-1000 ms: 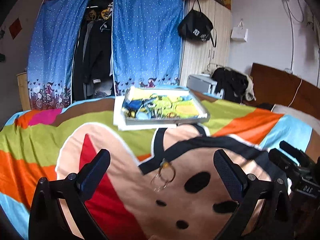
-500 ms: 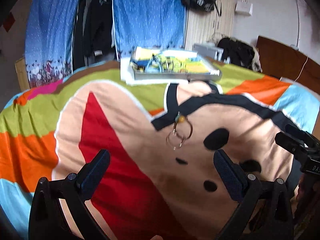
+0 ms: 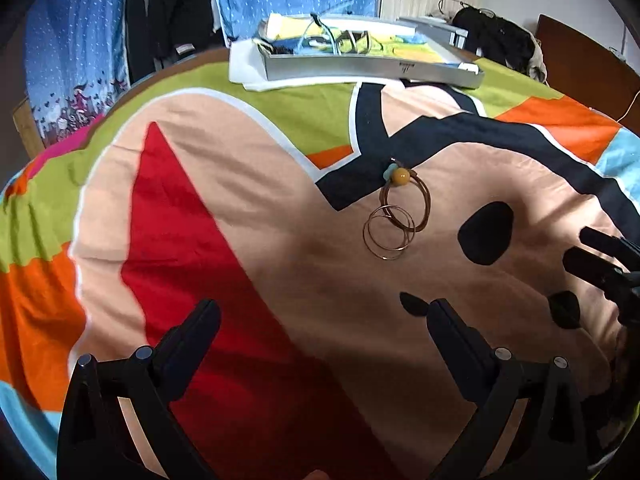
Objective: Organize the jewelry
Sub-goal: 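Withdraw both grippers and move them toward the last ring and hair tie, then grasp the silver ring with the left gripper while the right gripper grasps the brown hair tie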
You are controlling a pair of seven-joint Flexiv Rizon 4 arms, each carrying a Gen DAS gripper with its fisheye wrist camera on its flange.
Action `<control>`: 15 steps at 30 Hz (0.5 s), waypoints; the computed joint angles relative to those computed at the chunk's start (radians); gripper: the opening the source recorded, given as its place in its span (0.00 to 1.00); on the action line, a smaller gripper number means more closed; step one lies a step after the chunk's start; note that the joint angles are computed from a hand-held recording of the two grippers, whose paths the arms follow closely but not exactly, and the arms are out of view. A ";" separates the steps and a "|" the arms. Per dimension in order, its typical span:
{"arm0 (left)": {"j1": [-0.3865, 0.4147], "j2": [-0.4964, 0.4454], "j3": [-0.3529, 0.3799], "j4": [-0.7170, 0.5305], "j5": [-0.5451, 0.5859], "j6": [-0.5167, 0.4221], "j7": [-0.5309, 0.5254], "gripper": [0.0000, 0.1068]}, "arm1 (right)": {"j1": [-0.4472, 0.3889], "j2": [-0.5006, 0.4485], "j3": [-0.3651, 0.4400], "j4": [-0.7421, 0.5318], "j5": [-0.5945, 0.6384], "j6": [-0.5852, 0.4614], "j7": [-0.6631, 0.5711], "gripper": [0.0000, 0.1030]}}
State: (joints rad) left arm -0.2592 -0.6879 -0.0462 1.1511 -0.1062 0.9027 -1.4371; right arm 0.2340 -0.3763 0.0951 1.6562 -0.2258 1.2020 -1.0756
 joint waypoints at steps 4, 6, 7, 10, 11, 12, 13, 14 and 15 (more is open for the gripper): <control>0.024 -0.067 -0.038 -0.092 -0.048 -0.053 0.050 0.94 | -0.041 -0.075 0.047 -0.118 0.074 -0.069 -0.104 1.00; 0.039 -0.107 -0.068 -0.139 -0.082 -0.059 0.098 0.92 | -0.056 -0.119 0.066 -0.190 0.111 -0.110 -0.160 0.97; 0.044 -0.124 -0.079 -0.163 -0.098 -0.069 0.120 0.87 | -0.064 -0.145 0.076 -0.231 0.132 -0.131 -0.188 0.94; 0.048 -0.196 -0.099 -0.276 -0.137 -0.147 0.187 0.58 | -0.080 -0.209 0.104 -0.337 0.185 -0.181 -0.280 0.76; 0.043 -0.227 -0.096 -0.331 -0.141 -0.191 0.201 0.53 | -0.083 -0.231 0.113 -0.373 0.201 -0.198 -0.314 0.70; 0.035 -0.259 -0.087 -0.390 -0.141 -0.235 0.206 0.47 | -0.086 -0.250 0.123 -0.405 0.217 -0.214 -0.347 0.67; 0.031 -0.283 -0.083 -0.433 -0.144 -0.268 0.212 0.44 | -0.088 -0.272 0.132 -0.441 0.232 -0.234 -0.382 0.65; 0.029 -0.310 -0.079 -0.482 -0.147 -0.301 0.216 0.43 | -0.089 -0.294 0.140 -0.477 0.246 -0.256 -0.416 0.60; 0.027 -0.331 -0.076 -0.521 -0.149 -0.326 0.219 0.43 | -0.085 -0.312 0.142 -0.508 0.257 -0.276 -0.441 0.56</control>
